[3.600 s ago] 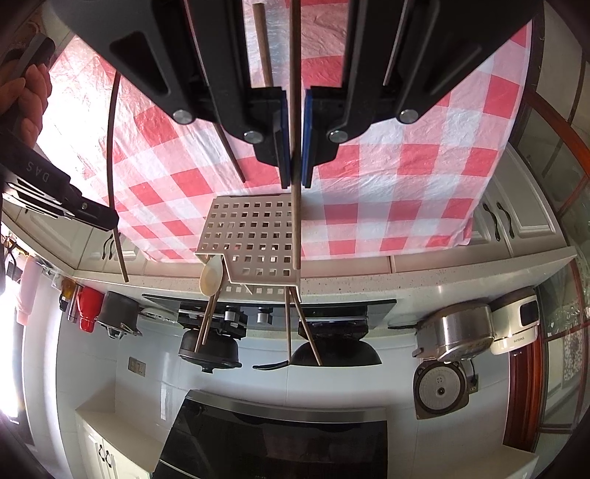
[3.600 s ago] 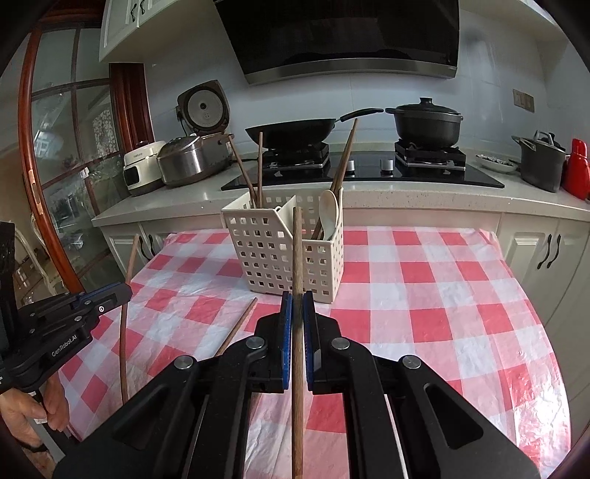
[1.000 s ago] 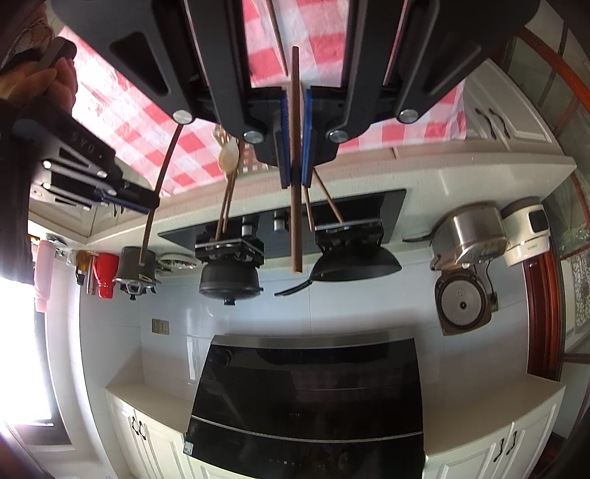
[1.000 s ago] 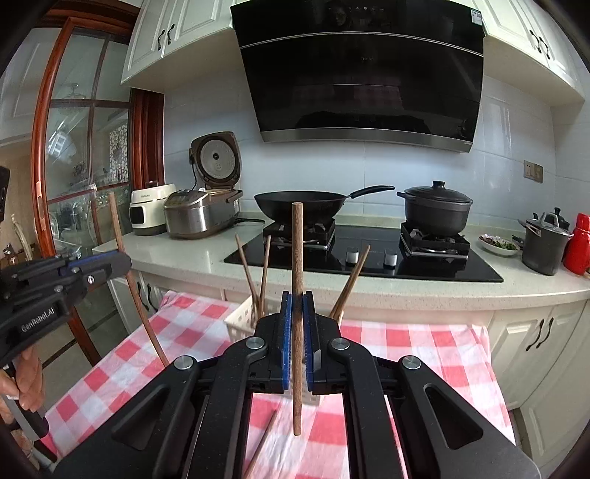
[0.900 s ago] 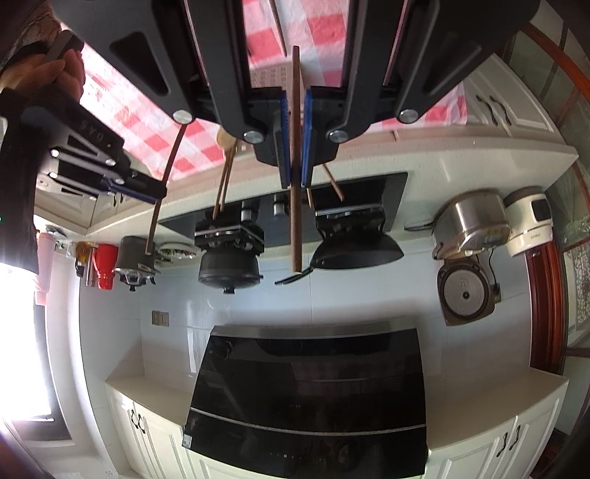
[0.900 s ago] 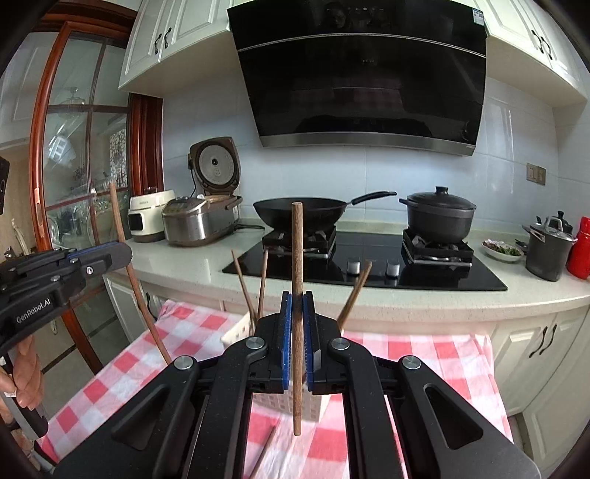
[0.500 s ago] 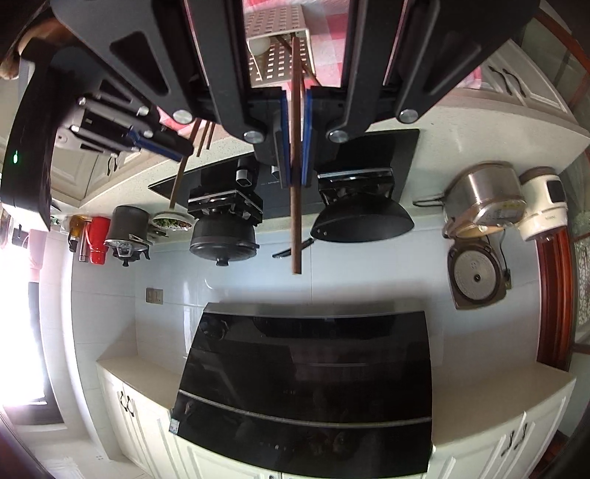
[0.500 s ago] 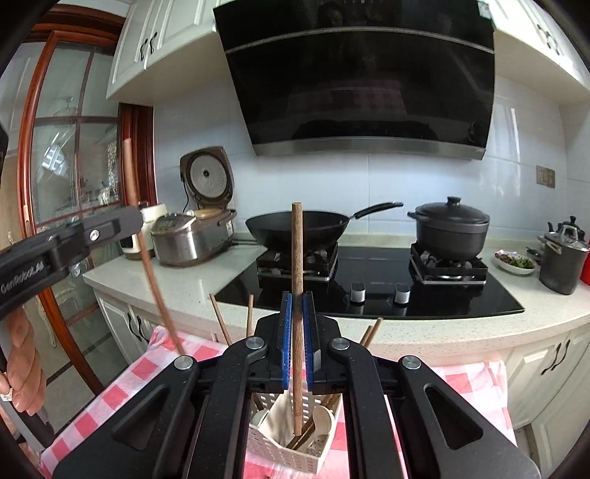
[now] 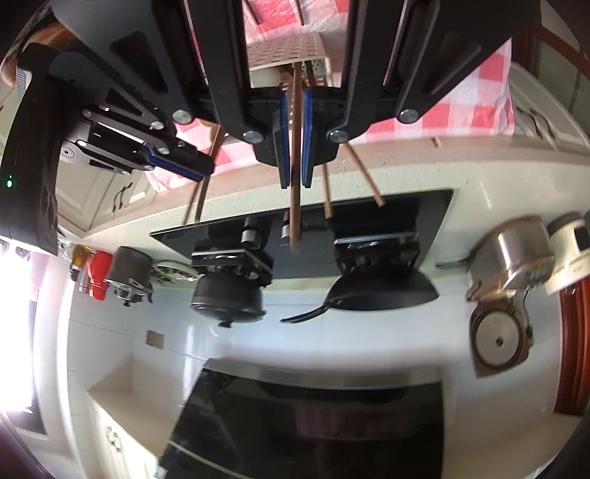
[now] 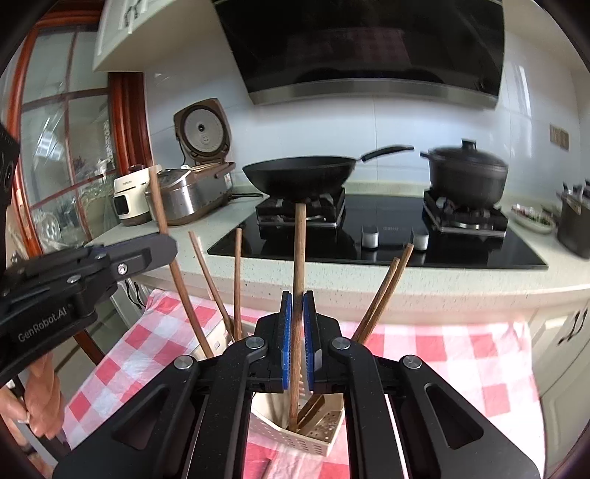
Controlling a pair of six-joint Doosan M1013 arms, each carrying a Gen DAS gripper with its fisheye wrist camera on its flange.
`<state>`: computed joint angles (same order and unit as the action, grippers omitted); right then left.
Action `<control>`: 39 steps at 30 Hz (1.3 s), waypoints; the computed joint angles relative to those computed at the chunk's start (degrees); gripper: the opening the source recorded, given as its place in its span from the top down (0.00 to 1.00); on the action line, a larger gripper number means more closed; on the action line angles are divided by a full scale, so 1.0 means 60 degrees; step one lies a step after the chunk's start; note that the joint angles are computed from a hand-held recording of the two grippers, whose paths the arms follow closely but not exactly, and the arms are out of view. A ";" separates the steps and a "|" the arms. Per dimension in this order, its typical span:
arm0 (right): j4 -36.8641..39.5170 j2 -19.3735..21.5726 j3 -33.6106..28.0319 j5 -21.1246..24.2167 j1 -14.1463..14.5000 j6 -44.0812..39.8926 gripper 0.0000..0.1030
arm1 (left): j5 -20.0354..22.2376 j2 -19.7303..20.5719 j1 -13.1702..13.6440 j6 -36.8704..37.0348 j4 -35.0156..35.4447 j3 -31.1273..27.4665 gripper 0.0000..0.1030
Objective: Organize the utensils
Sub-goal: 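Lower the chopsticks into the basket and open both tools, then move both open tools back over the last chopsticks on the cloth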
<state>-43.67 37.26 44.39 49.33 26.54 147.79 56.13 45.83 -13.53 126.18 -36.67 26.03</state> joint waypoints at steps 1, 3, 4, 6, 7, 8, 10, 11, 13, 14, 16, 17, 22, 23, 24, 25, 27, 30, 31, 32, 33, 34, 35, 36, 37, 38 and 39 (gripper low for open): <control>0.0013 0.0018 -0.0003 0.0063 -0.0020 0.0114 0.87 | -0.0054 -0.0024 0.0007 -0.0079 0.0076 0.0090 0.84; -0.0056 0.0013 0.0036 0.0200 -0.0010 0.0306 0.81 | -0.0338 -0.0093 0.0034 -0.0286 0.0255 0.0296 0.71; -0.0130 -0.0021 0.0109 0.0194 -0.0008 0.0429 0.76 | -0.0561 -0.0185 0.0054 -0.0374 0.0345 0.0499 0.66; -0.0263 -0.0185 0.0397 0.0061 0.0007 0.0672 0.75 | -0.0946 -0.0396 0.0120 -0.0394 0.0329 0.0950 0.63; -0.0429 -0.0277 0.0559 0.0042 0.0042 0.0819 0.75 | -0.1093 -0.0485 0.0163 -0.0389 0.0298 0.1126 0.60; -0.0541 -0.0348 0.0686 0.0039 0.0063 0.0927 0.75 | -0.1369 -0.0653 0.0210 -0.0339 0.0233 0.1461 0.57; -0.0615 -0.0488 0.0929 0.0015 0.0100 0.1102 0.75 | -0.1786 -0.0937 0.0286 -0.0216 0.0121 0.2028 0.52; -0.0654 -0.0561 0.1067 0.0006 0.0125 0.1209 0.75 | -0.1931 -0.1051 0.0318 -0.0148 0.0094 0.2265 0.51; -0.0765 -0.0658 0.1279 0.0074 0.0195 0.1354 0.75 | -0.2276 -0.1323 0.0372 -0.0037 0.0124 0.2811 0.46; -0.0767 -0.0688 0.1350 0.0109 0.0222 0.1390 0.75 | -0.2470 -0.1473 0.0403 0.0048 0.0104 0.3120 0.45; -0.0746 -0.0784 0.1602 0.0124 0.0289 0.1556 0.75 | -0.2798 -0.1736 0.0465 0.0201 0.0029 0.3697 0.36; -0.0721 -0.0815 0.1693 0.0123 0.0310 0.1607 0.75 | -0.2982 -0.1876 0.0501 0.0258 -0.0009 0.4018 0.33; -0.0255 -0.0860 0.2175 0.0160 0.0462 0.1837 0.75 | -0.3663 -0.2412 0.0653 0.0472 -0.0043 0.5390 0.15; -0.0118 -0.0834 0.2225 0.0189 0.0481 0.1817 0.75 | -0.3777 -0.2487 0.0679 0.0532 -0.0028 0.5625 0.14; 0.0058 -0.0795 0.2264 0.0242 0.0506 0.1767 0.75 | -0.3872 -0.2559 0.0699 0.0587 0.0007 0.5851 0.13; 0.0228 -0.0753 0.2293 0.0299 0.0531 0.1728 0.75 | -0.3957 -0.2638 0.0735 0.0709 -0.0018 0.6113 0.11; 0.0581 -0.0657 0.2356 0.0361 0.0577 0.1685 0.71 | -0.4033 -0.2747 0.0817 0.0941 -0.0201 0.6527 0.10; 0.1068 -0.0497 0.2424 0.0402 0.0640 0.1571 0.65 | -0.4027 -0.2838 0.0955 0.0884 -0.0274 0.7015 0.10; 0.1202 -0.0417 0.2379 0.0496 0.0664 0.1432 0.65 | -0.4061 -0.2866 0.0999 0.0821 -0.0243 0.7169 0.10; 0.1344 -0.0321 0.2313 0.0619 0.0695 0.1272 0.65 | -0.4107 -0.2896 0.1029 0.0779 -0.0202 0.7294 0.10; 0.1456 -0.0248 0.2266 0.0684 0.0715 0.1154 0.65 | -0.4165 -0.2930 0.1053 0.0782 -0.0170 0.7423 0.10; 0.1600 -0.0165 0.2189 0.0756 0.0733 0.1001 0.65 | -0.4226 -0.2955 0.1062 0.0830 -0.0157 0.7523 0.10; 0.1708 -0.0083 0.2104 0.0843 0.0751 0.0876 0.65 | -0.4335 -0.2987 0.1078 0.0919 -0.0145 0.7636 0.10; 0.1794 -0.0007 0.2022 0.0940 0.0766 0.0780 0.65 | -0.4449 -0.3021 0.1084 0.0978 -0.0108 0.7734 0.10; 0.1896 0.0042 0.1957 0.1006 0.0765 0.0684 0.65 | -0.4584 -0.3064 0.1099 0.1081 -0.0096 0.7853 0.10; 0.2050 0.0124 0.1850 0.1092 0.0766 0.0551 0.65 | -0.4651 -0.3080 0.1098 0.1107 -0.0064 0.7907 0.10; 0.2153 0.0198 0.1745 0.1180 0.0768 0.0451 0.65 | -0.4712 -0.3098 0.1116 0.1177 -0.0073 0.7974 0.10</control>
<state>-30.76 38.45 54.86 56.41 31.15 150.50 27.86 27.24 -6.83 133.25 -37.11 73.87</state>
